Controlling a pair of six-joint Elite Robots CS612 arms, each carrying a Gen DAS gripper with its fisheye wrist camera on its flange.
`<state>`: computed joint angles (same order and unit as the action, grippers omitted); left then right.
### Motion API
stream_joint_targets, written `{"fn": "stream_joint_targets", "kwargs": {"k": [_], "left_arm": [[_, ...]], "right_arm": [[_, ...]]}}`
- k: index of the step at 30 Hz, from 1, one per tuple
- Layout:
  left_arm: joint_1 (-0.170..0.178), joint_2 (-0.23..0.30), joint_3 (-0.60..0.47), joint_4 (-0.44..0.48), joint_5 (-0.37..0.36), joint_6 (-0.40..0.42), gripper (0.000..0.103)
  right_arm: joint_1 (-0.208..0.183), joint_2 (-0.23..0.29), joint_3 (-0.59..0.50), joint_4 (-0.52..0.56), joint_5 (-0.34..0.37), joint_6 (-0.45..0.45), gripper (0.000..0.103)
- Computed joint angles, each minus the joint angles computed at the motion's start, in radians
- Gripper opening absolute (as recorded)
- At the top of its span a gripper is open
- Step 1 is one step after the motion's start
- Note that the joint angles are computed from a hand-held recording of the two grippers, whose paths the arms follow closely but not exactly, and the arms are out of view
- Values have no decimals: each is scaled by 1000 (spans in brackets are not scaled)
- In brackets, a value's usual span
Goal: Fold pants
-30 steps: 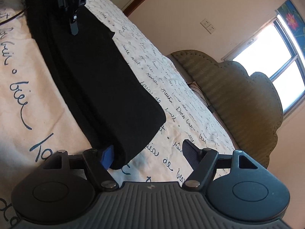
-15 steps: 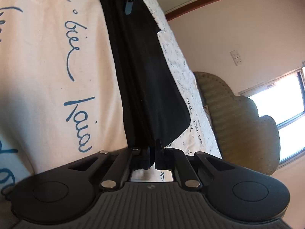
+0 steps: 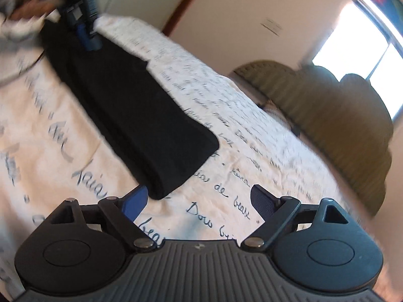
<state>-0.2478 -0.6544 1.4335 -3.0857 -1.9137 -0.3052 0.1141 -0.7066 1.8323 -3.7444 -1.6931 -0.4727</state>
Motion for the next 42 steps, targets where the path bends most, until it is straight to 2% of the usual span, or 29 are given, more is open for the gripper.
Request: {"fn": "stream_joint_targets", "kwargs": {"k": [2,5,8,10,11,13,15,16,18,21,23,25,26,27,28,30,33,36,39,41,42], "left_arm": [[-17,-11,27,-79,50,38,21],[-50,-5,50,-172,106,83,30],[-76,9,61,-194,98,115,32],[-91,11,73,-195,88,160,32],[-96,13,84,-196,84,185,36],[-102,15,82,-136,88,201,41],[-94,32,83,-173,65,169,43],[-90,37,80,-178,51,157,43],[-82,43,74,-179,28,138,43],[-78,47,68,-197,9,128,43],[-72,34,83,-209,7,107,43],[-59,13,123,-282,17,79,44],[-46,5,146,-340,20,58,48],[-34,-2,167,-388,32,34,54],[-20,-11,191,-436,64,2,57],[8,-32,236,-500,152,-65,59],[45,-70,293,-535,321,-162,59],[71,-112,347,-557,505,-233,59],[92,-146,389,-580,595,-286,63],[102,-157,411,-604,618,-308,69],[106,-160,419,-609,619,-318,71]], "right_arm": [[-16,-9,-16,5,42,145,90],[-38,0,-87,46,138,393,90],[-57,34,-199,185,264,639,90],[-69,63,-275,282,360,762,90],[-73,81,-310,313,408,797,90],[-75,107,-361,367,431,823,90],[-69,122,-399,492,375,822,89],[-72,128,-403,506,369,805,89],[-77,129,-387,470,385,788,89],[-70,124,-393,504,360,753,90],[-69,119,-391,506,356,767,90],[-73,111,-379,473,368,842,90],[-74,107,-367,434,381,882,90],[-75,99,-357,415,406,885,90],[-71,97,-351,373,424,878,90],[-45,93,-361,355,423,793,90],[21,96,-407,416,371,549,90],[96,131,-472,427,326,271,90],[154,167,-545,479,342,80,90],[188,192,-594,513,357,-20,90],[205,206,-619,533,342,-67,90]]}}
